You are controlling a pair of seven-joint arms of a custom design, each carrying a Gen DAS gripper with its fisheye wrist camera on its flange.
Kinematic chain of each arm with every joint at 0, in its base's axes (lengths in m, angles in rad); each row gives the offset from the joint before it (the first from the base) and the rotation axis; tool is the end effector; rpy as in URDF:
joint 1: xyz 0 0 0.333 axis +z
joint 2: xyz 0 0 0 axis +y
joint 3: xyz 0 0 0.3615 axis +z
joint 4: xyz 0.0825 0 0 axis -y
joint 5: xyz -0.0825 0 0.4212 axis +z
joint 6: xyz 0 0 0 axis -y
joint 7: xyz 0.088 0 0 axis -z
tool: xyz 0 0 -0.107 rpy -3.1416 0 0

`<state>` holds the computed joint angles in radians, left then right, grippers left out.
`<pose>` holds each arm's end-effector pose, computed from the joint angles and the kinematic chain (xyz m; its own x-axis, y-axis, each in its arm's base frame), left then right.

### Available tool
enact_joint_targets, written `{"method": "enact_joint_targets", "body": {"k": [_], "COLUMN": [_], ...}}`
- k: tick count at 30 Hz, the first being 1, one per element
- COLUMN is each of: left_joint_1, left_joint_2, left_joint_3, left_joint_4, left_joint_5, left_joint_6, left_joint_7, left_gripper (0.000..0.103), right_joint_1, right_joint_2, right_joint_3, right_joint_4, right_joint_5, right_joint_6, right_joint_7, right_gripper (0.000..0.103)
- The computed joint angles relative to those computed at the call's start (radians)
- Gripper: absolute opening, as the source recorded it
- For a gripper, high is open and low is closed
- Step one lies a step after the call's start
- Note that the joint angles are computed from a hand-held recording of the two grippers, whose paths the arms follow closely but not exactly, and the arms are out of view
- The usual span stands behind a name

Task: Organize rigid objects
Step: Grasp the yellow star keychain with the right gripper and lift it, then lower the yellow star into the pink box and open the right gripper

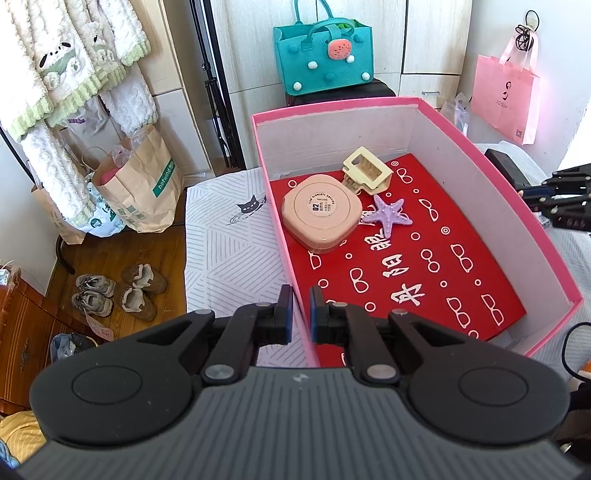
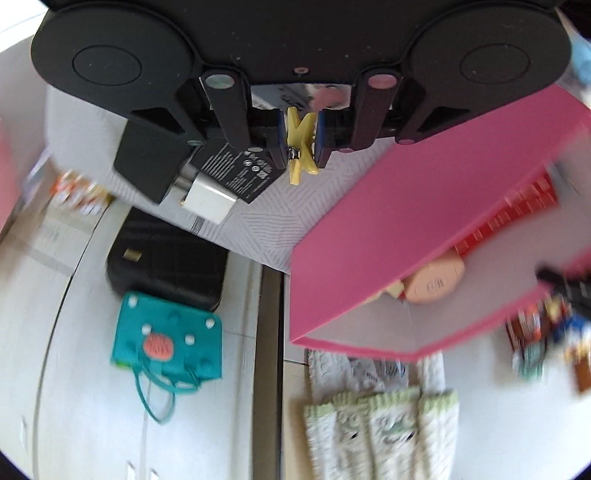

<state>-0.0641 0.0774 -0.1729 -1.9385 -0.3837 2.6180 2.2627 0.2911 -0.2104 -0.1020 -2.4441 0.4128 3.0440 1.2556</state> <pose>0.6424 -0.1432 0.5409 -0.5896 -0.8060 -0.0531 -0.6177 0.4923 -0.6132 0.5193 0.0656 0.4932 0.1523 -0.9813 -0.1176 -0.6924 -0.0211 -0.7213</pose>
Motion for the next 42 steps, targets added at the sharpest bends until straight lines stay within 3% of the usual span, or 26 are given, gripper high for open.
{"method": "enact_joint_targets", "body": {"k": [2, 4, 15, 22, 29, 35, 42], "left_joint_1": [0.001, 0.0, -0.006, 0.001, 0.0, 0.0, 0.006], "left_joint_2": [0.0, 0.0, -0.002, -0.003, -0.004, -0.005, 0.002], "left_joint_3": [0.0, -0.001, -0.002, 0.001, 0.001, 0.001, 0.001], "left_joint_4": [-0.003, -0.003, -0.006, 0.002, 0.002, 0.003, 0.014], "left_joint_5": [-0.004, -0.005, 0.03, 0.002, -0.002, -0.014, -0.038], "left_joint_6": [0.001, 0.0, -0.005, -0.025, -0.023, -0.026, -0.04], "left_joint_7": [0.004, 0.004, 0.007, 0.019, 0.016, 0.023, 0.044], "left_gripper": [0.008, 0.008, 0.008, 0.008, 0.008, 0.008, 0.009], "right_joint_1": [0.076, 0.103, 0.064, 0.039, -0.027, -0.081, -0.113], "right_joint_2": [-0.011, -0.021, -0.044, 0.029, 0.183, 0.345, 0.448], "right_joint_3": [-0.07, -0.095, -0.063, -0.037, 0.053, 0.133, 0.184], "right_joint_4": [0.01, 0.02, 0.152, 0.286, 0.448, 0.602, 0.712], "right_joint_5": [0.127, 0.225, 0.457, 0.612, 0.561, 0.428, 0.352], "right_joint_6": [-0.023, -0.049, -0.246, -0.475, -0.613, -0.726, -0.838], "right_joint_7": [-0.066, -0.106, -0.246, -0.338, -0.297, -0.116, -0.021], "right_gripper": [0.018, 0.018, 0.018, 0.018, 0.018, 0.018, 0.018]}}
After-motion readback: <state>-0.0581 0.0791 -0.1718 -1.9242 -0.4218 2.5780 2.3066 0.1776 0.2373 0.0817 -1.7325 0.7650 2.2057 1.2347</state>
